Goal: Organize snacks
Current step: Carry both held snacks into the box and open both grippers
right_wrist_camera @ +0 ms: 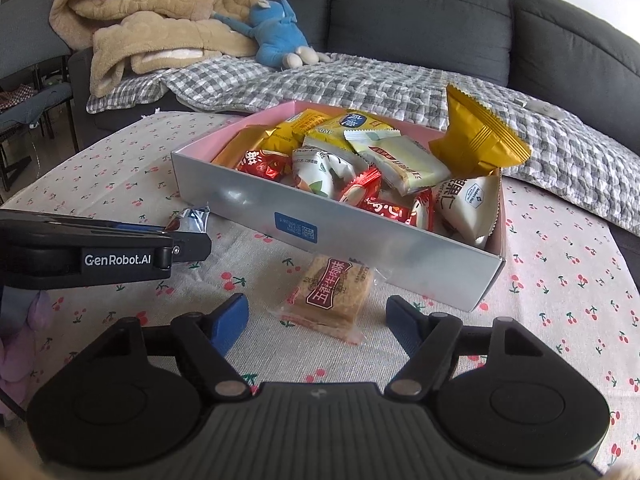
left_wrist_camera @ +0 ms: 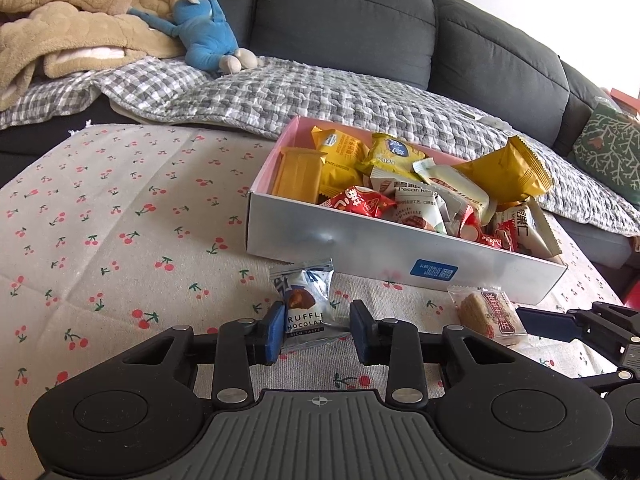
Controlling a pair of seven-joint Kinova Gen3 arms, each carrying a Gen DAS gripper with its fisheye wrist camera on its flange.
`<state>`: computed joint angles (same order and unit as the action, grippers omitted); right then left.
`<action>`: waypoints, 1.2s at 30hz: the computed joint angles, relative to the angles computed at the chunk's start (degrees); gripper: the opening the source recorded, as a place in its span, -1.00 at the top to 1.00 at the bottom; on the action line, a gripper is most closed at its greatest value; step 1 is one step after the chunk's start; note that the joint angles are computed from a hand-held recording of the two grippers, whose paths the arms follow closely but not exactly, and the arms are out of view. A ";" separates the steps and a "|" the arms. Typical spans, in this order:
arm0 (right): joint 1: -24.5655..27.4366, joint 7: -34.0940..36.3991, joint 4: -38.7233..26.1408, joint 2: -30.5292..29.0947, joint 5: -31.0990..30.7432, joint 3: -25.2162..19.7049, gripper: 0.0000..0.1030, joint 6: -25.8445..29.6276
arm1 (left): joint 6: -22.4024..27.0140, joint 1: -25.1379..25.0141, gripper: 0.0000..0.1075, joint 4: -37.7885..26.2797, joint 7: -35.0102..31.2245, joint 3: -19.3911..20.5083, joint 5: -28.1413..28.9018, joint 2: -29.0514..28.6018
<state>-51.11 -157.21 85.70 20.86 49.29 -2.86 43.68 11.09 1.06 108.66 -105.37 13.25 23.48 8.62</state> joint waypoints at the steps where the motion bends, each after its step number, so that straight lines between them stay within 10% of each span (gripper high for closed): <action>1: 0.14 0.24 0.22 -0.15 -0.03 -0.10 -0.20 -0.36 | 0.03 0.52 0.40 0.15 0.57 -0.45 -0.42 -0.18; 10: 1.52 0.88 0.39 -1.19 -2.90 -0.63 0.21 -1.12 | 5.91 0.86 0.41 -2.36 -0.12 -1.93 -0.54 -0.46; 27: 8.58 2.05 3.39 -6.05 -18.61 -2.56 0.22 -11.88 | 15.76 -0.60 0.42 -6.96 -2.06 -5.47 4.64 -1.21; 36: 6.28 0.47 3.88 -7.71 -12.79 0.29 0.22 -14.85 | 15.26 0.21 0.42 -10.76 -6.09 -6.25 5.10 -1.27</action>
